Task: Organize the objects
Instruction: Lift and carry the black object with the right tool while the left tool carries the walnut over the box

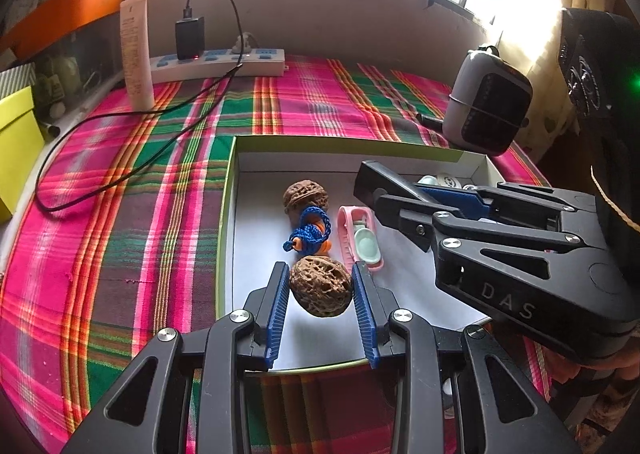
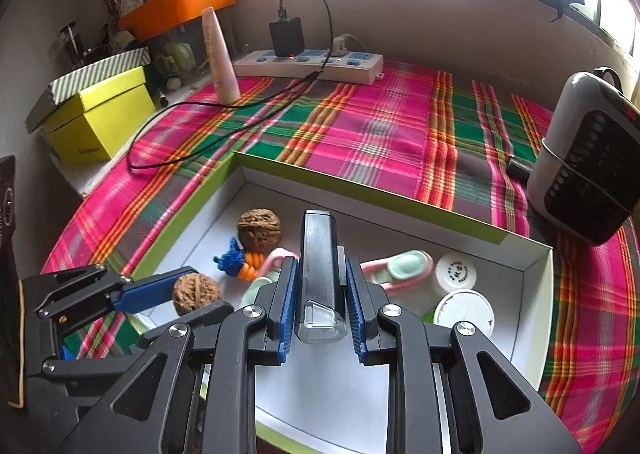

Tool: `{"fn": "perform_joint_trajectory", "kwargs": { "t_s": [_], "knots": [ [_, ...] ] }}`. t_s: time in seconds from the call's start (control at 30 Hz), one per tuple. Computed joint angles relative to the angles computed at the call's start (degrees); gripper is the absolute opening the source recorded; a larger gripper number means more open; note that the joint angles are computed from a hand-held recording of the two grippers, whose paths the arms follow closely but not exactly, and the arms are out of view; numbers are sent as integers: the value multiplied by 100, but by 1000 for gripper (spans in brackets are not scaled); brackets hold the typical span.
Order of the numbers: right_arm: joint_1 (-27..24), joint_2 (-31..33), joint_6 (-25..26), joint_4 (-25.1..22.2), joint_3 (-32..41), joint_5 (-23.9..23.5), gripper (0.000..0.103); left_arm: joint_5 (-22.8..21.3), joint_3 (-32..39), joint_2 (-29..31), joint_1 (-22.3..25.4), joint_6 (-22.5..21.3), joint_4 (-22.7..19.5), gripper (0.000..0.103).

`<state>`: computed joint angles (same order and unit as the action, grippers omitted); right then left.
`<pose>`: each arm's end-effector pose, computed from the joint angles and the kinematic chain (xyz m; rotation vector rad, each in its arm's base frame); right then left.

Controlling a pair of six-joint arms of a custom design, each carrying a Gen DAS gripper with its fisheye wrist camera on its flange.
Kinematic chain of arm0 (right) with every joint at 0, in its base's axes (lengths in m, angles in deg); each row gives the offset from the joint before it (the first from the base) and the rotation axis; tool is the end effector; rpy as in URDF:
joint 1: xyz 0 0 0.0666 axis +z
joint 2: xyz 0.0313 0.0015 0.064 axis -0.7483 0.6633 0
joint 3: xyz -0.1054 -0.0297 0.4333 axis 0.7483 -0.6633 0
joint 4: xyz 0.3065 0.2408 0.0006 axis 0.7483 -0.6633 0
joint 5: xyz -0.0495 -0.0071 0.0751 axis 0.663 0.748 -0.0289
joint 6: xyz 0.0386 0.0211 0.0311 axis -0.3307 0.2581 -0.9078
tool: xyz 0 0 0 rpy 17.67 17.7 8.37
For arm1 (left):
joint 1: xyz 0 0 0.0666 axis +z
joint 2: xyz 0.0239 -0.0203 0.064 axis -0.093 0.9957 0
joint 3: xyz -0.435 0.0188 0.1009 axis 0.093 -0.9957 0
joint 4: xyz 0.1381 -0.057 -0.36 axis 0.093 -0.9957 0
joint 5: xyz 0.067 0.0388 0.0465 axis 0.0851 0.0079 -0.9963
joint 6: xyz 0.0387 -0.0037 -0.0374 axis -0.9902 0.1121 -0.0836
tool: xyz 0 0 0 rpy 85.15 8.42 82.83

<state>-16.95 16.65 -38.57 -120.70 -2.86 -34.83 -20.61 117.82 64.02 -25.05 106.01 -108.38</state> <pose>0.4120 0.2590 0.3588 -0.8342 2.3621 0.4206 0.3432 -0.1177 0.3732 -0.1909 2.4236 -0.1688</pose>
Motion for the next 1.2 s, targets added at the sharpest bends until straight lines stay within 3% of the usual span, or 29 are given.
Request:
{"fn": "perform_joint_trajectory", "kwargs": {
  "t_s": [0.37, 1.2],
  "knots": [
    [10, 200, -193, -48, 196, 29, 25, -29, 7, 22, -18, -45, -15, 30],
    [109, 382, -40, 42, 281, 407, 25, -257, -42, 1, -171, -67, 6, 30]
  ]
}}
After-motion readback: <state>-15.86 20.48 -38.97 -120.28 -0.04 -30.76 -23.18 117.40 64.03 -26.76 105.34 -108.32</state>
